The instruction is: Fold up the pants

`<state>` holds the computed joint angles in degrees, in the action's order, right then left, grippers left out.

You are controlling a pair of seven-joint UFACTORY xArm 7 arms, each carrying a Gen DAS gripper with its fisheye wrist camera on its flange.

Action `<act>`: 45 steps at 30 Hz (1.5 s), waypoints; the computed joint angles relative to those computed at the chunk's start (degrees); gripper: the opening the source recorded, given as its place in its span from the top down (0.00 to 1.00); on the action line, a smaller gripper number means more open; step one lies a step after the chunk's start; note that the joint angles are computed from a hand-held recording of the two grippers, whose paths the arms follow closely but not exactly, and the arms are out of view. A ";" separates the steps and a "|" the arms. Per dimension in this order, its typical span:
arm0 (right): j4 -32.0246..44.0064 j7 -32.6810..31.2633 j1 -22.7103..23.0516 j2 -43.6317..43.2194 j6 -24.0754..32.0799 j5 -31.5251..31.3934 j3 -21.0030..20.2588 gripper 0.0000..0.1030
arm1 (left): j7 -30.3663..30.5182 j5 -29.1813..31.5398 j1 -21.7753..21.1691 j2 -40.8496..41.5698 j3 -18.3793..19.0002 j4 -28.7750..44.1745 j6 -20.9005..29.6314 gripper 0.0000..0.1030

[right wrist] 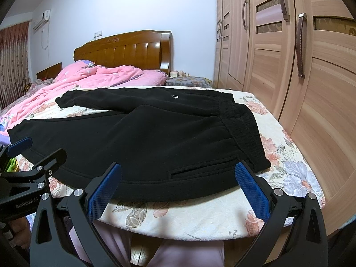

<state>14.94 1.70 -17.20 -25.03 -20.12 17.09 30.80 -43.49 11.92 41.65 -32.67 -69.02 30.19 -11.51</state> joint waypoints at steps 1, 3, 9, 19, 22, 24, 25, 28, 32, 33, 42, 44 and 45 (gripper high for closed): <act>0.00 -0.02 0.01 -0.01 0.00 0.01 -0.02 0.04 | 0.01 -0.01 0.00 0.00 0.00 0.00 0.00 0.01; -0.04 -0.09 0.31 0.11 -0.10 -0.15 -0.51 0.04 | 0.06 -0.01 -0.03 0.07 0.01 0.01 0.03 0.01; -0.29 -0.36 1.11 0.14 -0.15 -0.34 -1.84 0.04 | 0.41 -0.02 -0.37 0.47 0.46 -0.41 0.01 0.01; -0.29 -0.09 1.17 -0.36 0.77 -0.63 -2.09 0.04 | 1.53 0.07 -1.18 1.83 1.50 -0.66 0.46 0.01; -0.11 0.20 1.17 -0.03 0.93 -1.20 -2.39 0.04 | 1.69 0.09 -1.32 2.11 1.59 -0.60 0.79 0.01; -0.15 0.26 1.06 0.13 0.85 -1.44 -2.46 0.04 | 1.83 0.16 -1.65 2.36 1.92 -0.52 1.16 0.01; -0.15 0.31 1.15 0.17 0.85 -1.54 -2.58 0.04 | 1.90 0.23 -1.84 2.48 2.14 -0.55 1.26 0.01; -0.10 0.46 0.39 0.45 0.59 -1.04 -1.43 0.04 | 2.06 0.35 -2.37 2.75 2.67 -0.69 1.47 0.01; -0.22 0.40 0.63 0.64 0.38 -0.87 -1.67 0.04 | 2.04 0.46 -2.40 3.00 2.67 -0.47 1.83 0.01; -0.19 0.37 0.65 0.62 0.45 -0.75 -1.59 0.04 | 2.04 0.51 -2.48 3.06 2.80 -0.51 1.83 0.01; -0.17 0.08 0.93 0.97 0.24 -0.45 -1.91 0.04 | 1.87 0.86 -2.14 3.37 2.47 -0.30 2.14 0.01; -0.17 -0.01 0.96 1.02 0.28 -0.21 -1.87 0.04 | 1.81 0.99 -2.07 3.46 2.33 -0.21 2.36 0.01; -0.19 -0.07 0.96 1.09 0.26 -0.13 -1.86 0.04 | 1.85 1.12 -2.11 3.63 2.38 -0.17 2.46 0.01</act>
